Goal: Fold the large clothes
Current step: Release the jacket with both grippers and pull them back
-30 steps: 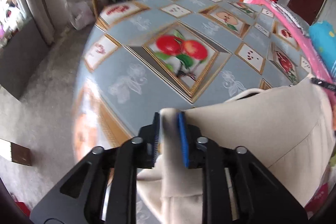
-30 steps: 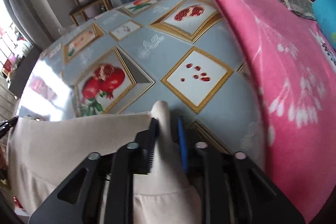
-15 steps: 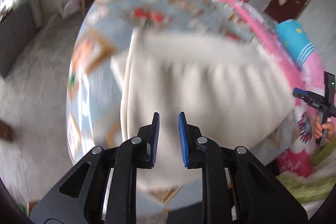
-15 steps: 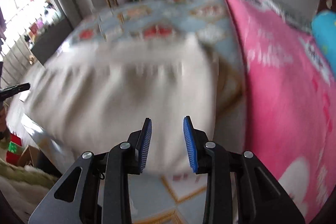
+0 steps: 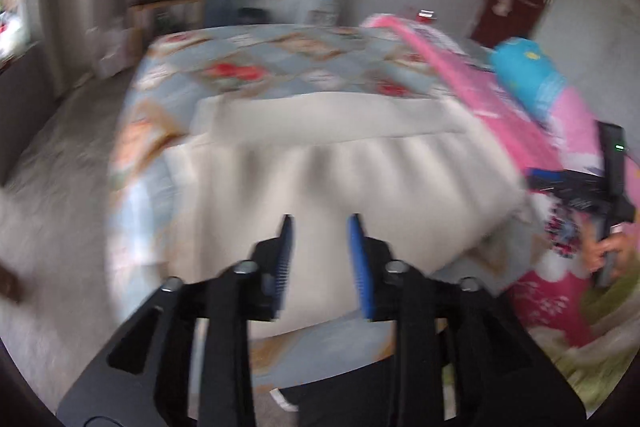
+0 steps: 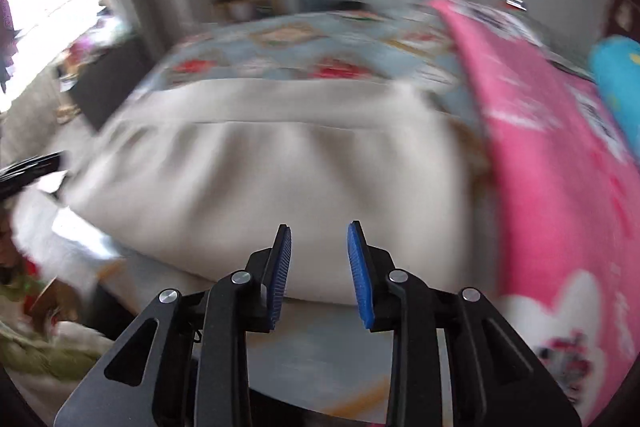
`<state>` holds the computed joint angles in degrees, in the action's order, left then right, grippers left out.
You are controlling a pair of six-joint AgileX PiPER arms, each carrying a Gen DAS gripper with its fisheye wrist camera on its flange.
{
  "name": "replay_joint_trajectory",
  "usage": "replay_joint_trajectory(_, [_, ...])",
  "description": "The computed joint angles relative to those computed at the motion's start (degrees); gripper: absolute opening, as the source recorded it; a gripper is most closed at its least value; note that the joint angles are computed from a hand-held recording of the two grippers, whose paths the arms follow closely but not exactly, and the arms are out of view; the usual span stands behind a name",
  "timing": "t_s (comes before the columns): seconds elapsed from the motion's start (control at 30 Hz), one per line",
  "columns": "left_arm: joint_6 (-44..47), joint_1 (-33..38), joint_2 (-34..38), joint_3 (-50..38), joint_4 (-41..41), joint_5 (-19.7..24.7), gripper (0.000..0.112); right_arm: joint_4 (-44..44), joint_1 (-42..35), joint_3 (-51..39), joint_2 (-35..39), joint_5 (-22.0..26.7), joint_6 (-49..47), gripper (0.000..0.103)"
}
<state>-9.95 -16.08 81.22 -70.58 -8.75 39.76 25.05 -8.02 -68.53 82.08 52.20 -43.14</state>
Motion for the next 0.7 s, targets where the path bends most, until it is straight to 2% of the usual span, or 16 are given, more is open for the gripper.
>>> replay_joint_trajectory(0.03, [-1.49, -3.18, 2.38, -2.13, 1.57, 0.41, 0.038, 0.03, 3.09, 2.19, -0.50, -2.38, 0.64, 0.029])
replay_joint_trajectory(0.1, [-6.10, -9.19, 7.18, -5.28, 7.30, 1.00, 0.039, 4.50, 5.22, 3.76, 0.90, -2.88, -1.28, 0.029])
replay_joint_trajectory(0.17, [-9.05, -12.13, 10.83, -6.00, 9.68, 1.25, 0.039, 5.65, 7.14, 5.55, 1.82, -4.76, -1.08, 0.029])
replay_joint_trajectory(0.2, [-12.00, -13.23, 11.89, -5.67, 12.38, 1.33, 0.039, 5.05, 8.56, 7.53, 2.30, -7.33, -1.14, 0.029])
replay_joint_trajectory(0.27, [-16.30, -14.31, 11.16, -1.74, 16.73, -2.94, 0.041, 4.08, 9.92, 10.97, 2.53, -12.36, -1.06, 0.030])
replay_joint_trajectory(0.3, [-17.58, -14.58, 10.52, -0.93, 17.44, -3.73, 0.042, 4.75, 9.56, 11.08, 2.43, -12.58, -0.75, 0.033])
replay_joint_trajectory(0.4, [-24.02, -16.22, 9.25, -1.62, 21.87, -1.16, 0.044, 3.72, 9.60, 10.77, 0.14, -11.44, 4.57, 0.035])
replay_joint_trajectory(0.47, [-29.98, -18.57, 7.61, -1.43, 27.43, 0.58, 0.053, 6.44, 7.28, 13.72, -5.53, -10.43, 4.30, 0.044])
replay_joint_trajectory(0.53, [-36.67, -21.66, 5.47, -1.37, 32.72, 3.46, 0.064, 8.30, 5.61, 16.63, -10.38, -10.09, 4.34, 0.072])
replay_joint_trajectory(0.6, [-42.98, -25.25, 3.55, -0.73, 37.48, 5.92, 0.073, 11.65, 2.27, 20.78, -16.11, -8.43, 2.10, 0.077])
replay_joint_trajectory(0.67, [-49.79, -29.74, 2.41, -0.47, 42.42, 9.99, 0.084, 10.94, 0.30, 23.29, -19.41, -7.68, 2.58, 0.079])
replay_joint_trajectory(0.7, [-52.18, -31.49, 2.22, -0.61, 43.98, 11.87, 0.084, 9.50, -0.58, 24.82, -21.73, -7.39, 3.94, 0.083])
